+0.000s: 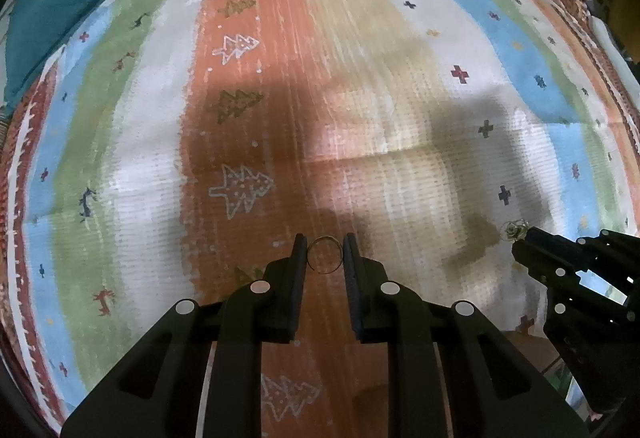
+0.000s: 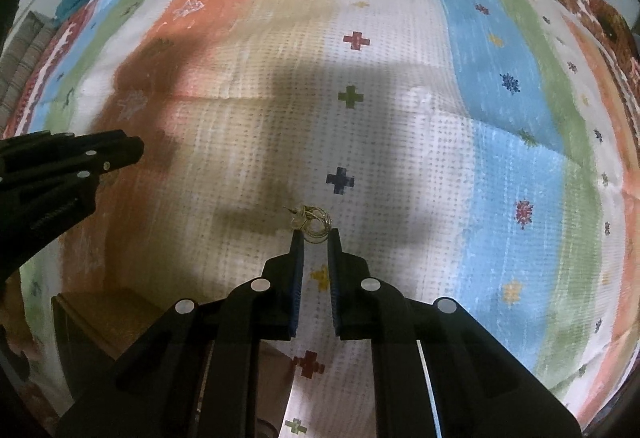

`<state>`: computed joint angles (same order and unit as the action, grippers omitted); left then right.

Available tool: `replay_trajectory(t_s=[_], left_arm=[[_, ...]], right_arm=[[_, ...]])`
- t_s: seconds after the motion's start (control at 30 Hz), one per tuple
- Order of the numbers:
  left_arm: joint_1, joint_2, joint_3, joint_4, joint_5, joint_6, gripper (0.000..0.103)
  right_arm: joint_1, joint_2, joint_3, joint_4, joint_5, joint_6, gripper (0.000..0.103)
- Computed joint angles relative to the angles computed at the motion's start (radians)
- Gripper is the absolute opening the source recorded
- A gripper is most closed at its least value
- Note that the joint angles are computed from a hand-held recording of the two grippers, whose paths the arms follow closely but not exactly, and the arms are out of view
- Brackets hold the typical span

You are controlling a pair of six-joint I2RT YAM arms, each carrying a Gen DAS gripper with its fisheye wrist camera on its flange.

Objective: Organize jewelry
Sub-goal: 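Grasp the gold ring with the left tool while the right tool grasps the hoop earring, then carry the ring and earring over the tin and lower both tools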

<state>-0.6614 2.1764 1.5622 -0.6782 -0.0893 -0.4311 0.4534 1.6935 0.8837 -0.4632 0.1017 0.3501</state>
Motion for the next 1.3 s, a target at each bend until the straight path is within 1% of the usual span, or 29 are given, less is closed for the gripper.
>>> replay_trajectory(t_s=[0.13, 0.23, 0.5, 0.87, 1.3], left_arm=[[-0.014, -0.044, -0.027, 0.000, -0.007, -0.009, 0.018], [-0.039, -0.065, -0.038, 0.002, -0.017, -0.022, 0.018], [-0.075, -0.123, -0.075, 0.013, -0.034, -0.044, 0.018], [-0.125, -0.236, -0.157, 0.030, -0.064, -0.080, 0.018], [-0.173, -0.308, -0.201, 0.037, -0.097, -0.107, 0.018]], right_arm=[[0.009, -0.060, -0.039, 0.003, 0.004, 0.004, 0.013], [0.010, -0.137, -0.078, -0.010, 0.003, 0.002, 0.013], [0.035, -0.241, -0.120, -0.037, 0.016, 0.033, 0.013], [0.087, -0.316, -0.151, -0.067, 0.065, 0.081, 0.013], [0.151, -0.393, -0.174, -0.118, 0.125, 0.118, 0.013]])
